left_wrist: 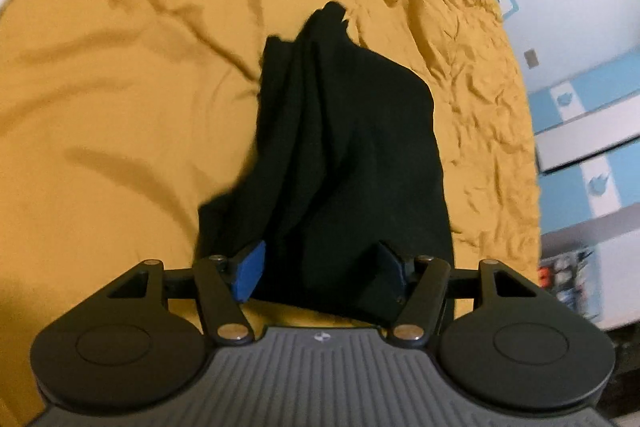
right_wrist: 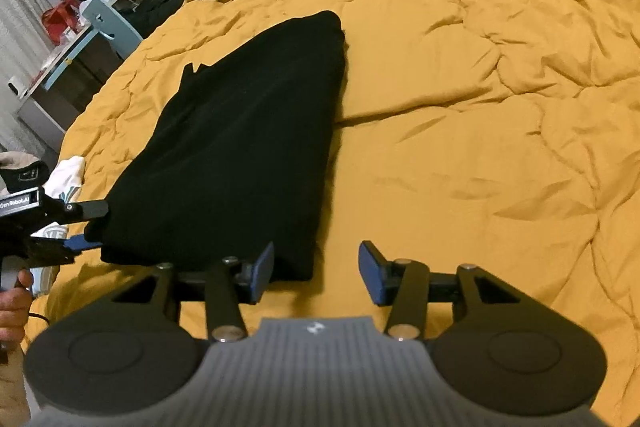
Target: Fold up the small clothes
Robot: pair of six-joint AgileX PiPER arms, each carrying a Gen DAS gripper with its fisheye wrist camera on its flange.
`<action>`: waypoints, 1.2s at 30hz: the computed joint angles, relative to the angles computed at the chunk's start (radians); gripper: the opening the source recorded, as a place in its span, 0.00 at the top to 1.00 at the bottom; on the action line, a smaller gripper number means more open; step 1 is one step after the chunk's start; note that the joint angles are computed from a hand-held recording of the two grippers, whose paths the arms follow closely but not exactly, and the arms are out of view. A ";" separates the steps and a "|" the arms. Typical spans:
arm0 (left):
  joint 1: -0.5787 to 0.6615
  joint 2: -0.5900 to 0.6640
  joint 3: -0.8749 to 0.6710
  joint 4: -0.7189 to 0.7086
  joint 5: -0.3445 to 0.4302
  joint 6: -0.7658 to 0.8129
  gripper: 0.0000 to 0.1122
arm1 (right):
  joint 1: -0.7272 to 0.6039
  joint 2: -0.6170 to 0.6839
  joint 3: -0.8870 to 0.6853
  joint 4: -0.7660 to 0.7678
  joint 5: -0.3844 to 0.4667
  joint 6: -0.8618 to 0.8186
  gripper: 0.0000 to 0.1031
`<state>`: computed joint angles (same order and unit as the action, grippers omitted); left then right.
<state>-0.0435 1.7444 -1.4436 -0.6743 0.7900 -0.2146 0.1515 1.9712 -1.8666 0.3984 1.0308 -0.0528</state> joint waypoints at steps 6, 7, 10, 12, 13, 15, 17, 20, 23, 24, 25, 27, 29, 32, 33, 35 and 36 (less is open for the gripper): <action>-0.007 0.018 0.026 -0.101 -0.053 0.042 0.67 | 0.025 -0.005 0.003 0.018 -0.007 -0.042 0.54; -0.018 0.019 0.014 -0.088 -0.066 0.035 0.78 | 0.032 -0.011 0.012 0.013 -0.015 -0.053 0.52; -0.054 0.012 -0.046 -0.009 -0.081 0.025 0.87 | 0.057 -0.014 0.014 -0.024 -0.011 -0.062 0.40; -0.074 0.009 -0.099 0.062 -0.071 -0.007 0.88 | 0.079 0.005 -0.018 -0.044 0.013 -0.065 0.31; -0.085 0.010 -0.131 0.099 -0.062 -0.034 0.88 | 0.093 0.015 -0.031 -0.048 0.014 -0.079 0.29; -0.099 0.014 -0.189 0.142 -0.040 -0.064 0.89 | 0.124 0.037 -0.053 -0.066 -0.001 -0.091 0.28; -0.118 0.023 -0.261 0.201 -0.005 -0.093 0.90 | 0.167 0.075 -0.100 -0.154 -0.019 -0.024 0.28; -0.128 0.025 -0.329 0.279 0.044 -0.118 0.91 | 0.181 0.116 -0.159 -0.236 -0.010 0.063 0.60; -0.110 0.020 -0.325 0.334 0.110 -0.111 0.91 | 0.122 0.066 -0.078 -0.111 -0.042 0.002 0.86; -0.107 0.025 -0.312 0.347 0.133 -0.108 0.91 | 0.102 0.043 -0.042 -0.072 -0.049 -0.023 0.94; -0.108 0.034 -0.305 0.368 0.152 -0.116 0.91 | 0.091 0.030 -0.022 -0.052 -0.045 -0.028 1.00; -0.114 0.046 -0.258 0.427 0.165 -0.144 0.91 | 0.077 -0.002 0.042 -0.012 -0.063 -0.063 1.00; -0.101 0.046 -0.190 0.400 0.138 -0.145 0.91 | 0.085 -0.017 0.081 -0.015 -0.081 -0.085 1.00; -0.129 0.033 -0.131 0.469 0.117 -0.178 0.91 | 0.091 -0.012 0.101 -0.028 -0.080 -0.081 1.00; -0.141 0.031 -0.125 0.493 0.116 -0.191 0.90 | 0.089 -0.016 0.116 -0.031 -0.087 -0.088 1.00; -0.154 0.033 -0.118 0.520 0.110 -0.209 0.90 | 0.093 -0.033 0.159 -0.045 -0.115 -0.098 1.00; -0.159 0.041 -0.124 0.531 0.115 -0.215 0.90 | 0.094 -0.037 0.174 -0.050 -0.127 -0.107 1.00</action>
